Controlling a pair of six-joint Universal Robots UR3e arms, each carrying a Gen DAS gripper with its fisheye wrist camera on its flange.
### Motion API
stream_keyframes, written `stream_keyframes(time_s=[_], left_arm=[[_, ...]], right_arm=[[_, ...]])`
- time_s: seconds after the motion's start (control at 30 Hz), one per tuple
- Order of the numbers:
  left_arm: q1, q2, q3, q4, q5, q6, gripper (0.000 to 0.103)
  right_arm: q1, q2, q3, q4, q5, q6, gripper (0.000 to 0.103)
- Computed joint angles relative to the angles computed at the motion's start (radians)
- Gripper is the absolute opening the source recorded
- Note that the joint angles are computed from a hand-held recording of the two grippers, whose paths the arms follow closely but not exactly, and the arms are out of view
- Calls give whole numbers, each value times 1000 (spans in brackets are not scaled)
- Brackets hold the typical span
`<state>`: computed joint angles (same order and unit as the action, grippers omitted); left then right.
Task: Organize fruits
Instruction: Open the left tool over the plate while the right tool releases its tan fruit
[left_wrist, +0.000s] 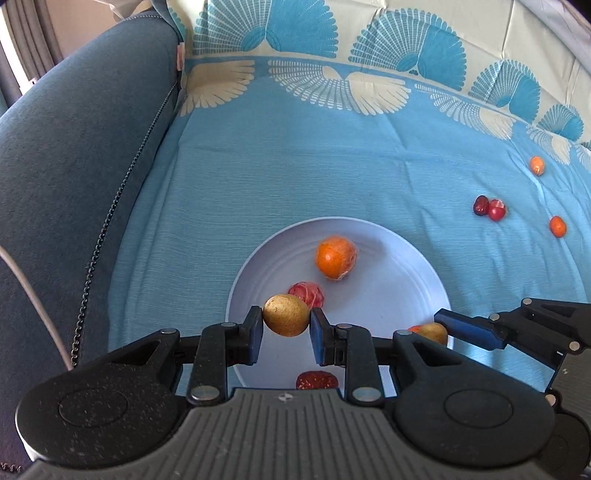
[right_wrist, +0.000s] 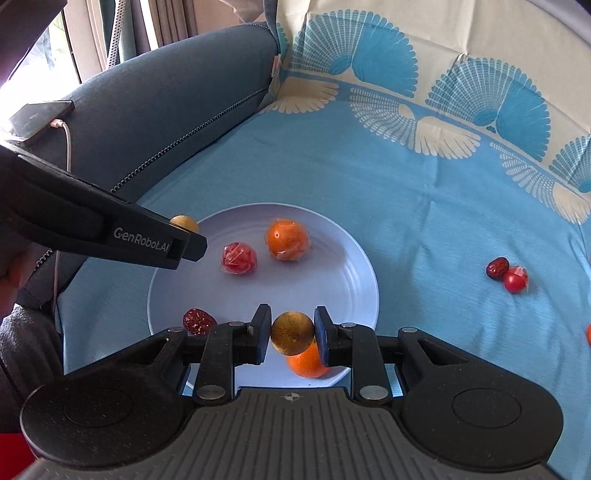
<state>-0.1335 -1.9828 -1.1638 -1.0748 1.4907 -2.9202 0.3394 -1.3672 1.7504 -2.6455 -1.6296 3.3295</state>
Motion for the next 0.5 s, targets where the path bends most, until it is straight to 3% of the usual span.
stream_keyframes(time_s=[0.07, 0.13, 0.17, 0.2, 0.23, 0.27, 0.47, 0.5], left_arm=[[-3, -13, 6, 6, 0, 4, 39], [-8, -9, 0, 24, 12, -6, 92], [-12, 11, -36, 75, 24, -20, 99], [-13, 37, -77, 126, 28, -24, 102], [-12, 56, -94, 138, 27, -12, 103], [-12, 69, -90, 113, 27, 4, 103], [25, 263, -213, -33, 13, 12, 103], [32, 313, -251, -53, 20, 10, 103]], right_arm=[[-10, 20, -3, -20, 13, -15, 27], [-16, 37, -12, -30, 19, -24, 27], [-15, 43, -20, -25, 12, -20, 34], [-17, 40, -24, -19, 5, -9, 42], [-17, 29, -14, -24, 0, 8, 58], [-15, 11, -4, -18, -8, 26, 67], [38, -170, 41, 178, -6, 139, 94], [45, -208, 56, 207, -1, 152, 94]])
